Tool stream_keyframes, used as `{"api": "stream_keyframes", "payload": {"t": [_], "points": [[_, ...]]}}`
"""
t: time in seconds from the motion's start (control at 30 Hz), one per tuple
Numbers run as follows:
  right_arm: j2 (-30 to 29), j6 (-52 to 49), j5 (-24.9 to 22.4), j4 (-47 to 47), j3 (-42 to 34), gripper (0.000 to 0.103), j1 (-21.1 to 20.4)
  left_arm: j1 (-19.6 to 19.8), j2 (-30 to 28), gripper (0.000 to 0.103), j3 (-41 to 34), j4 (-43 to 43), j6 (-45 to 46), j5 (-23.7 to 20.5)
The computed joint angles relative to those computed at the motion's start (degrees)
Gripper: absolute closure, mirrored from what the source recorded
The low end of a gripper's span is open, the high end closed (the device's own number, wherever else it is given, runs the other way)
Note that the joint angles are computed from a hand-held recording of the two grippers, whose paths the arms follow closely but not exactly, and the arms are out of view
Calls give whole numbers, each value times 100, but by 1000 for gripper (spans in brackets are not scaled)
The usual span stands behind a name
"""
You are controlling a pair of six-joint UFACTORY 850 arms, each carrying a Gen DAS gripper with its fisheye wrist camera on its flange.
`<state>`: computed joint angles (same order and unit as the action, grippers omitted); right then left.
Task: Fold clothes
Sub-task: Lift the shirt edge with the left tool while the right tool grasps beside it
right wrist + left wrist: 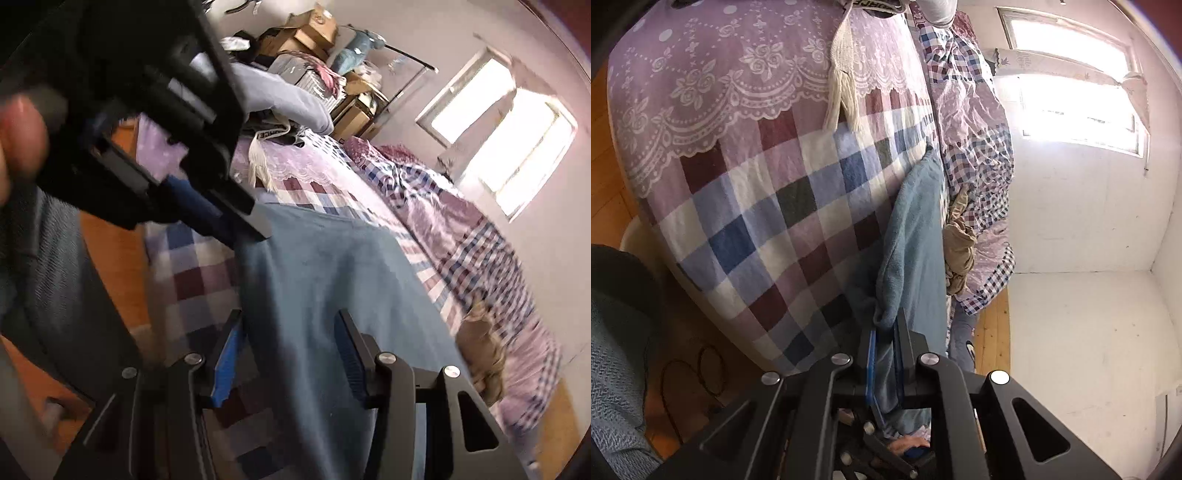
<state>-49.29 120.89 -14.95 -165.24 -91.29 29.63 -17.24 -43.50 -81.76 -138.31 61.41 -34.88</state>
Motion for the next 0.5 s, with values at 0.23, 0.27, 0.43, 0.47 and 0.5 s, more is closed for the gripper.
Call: {"api": "stream_keyframes", "payload": {"t": [0.23, 0.27, 0.43, 0.47, 0.5], "points": [[-263, -1292, -105, 1043, -294, 101, 75, 35, 14, 96, 64, 4, -7, -114], [-255, -1230, -63, 1025, -318, 101, 69, 33, 20, 96, 70, 18, 5, -98], [-111, -623, 31, 580, -309, 101, 38, 13, 16, 78, 79, -214, 231, -209], [-93, -546, 48, 527, -315, 101, 33, 6, 21, 67, 100, -312, 324, -291], [-84, -512, 66, 510, -328, 101, 29, -5, 24, 44, 107, -398, 420, -349]]}}
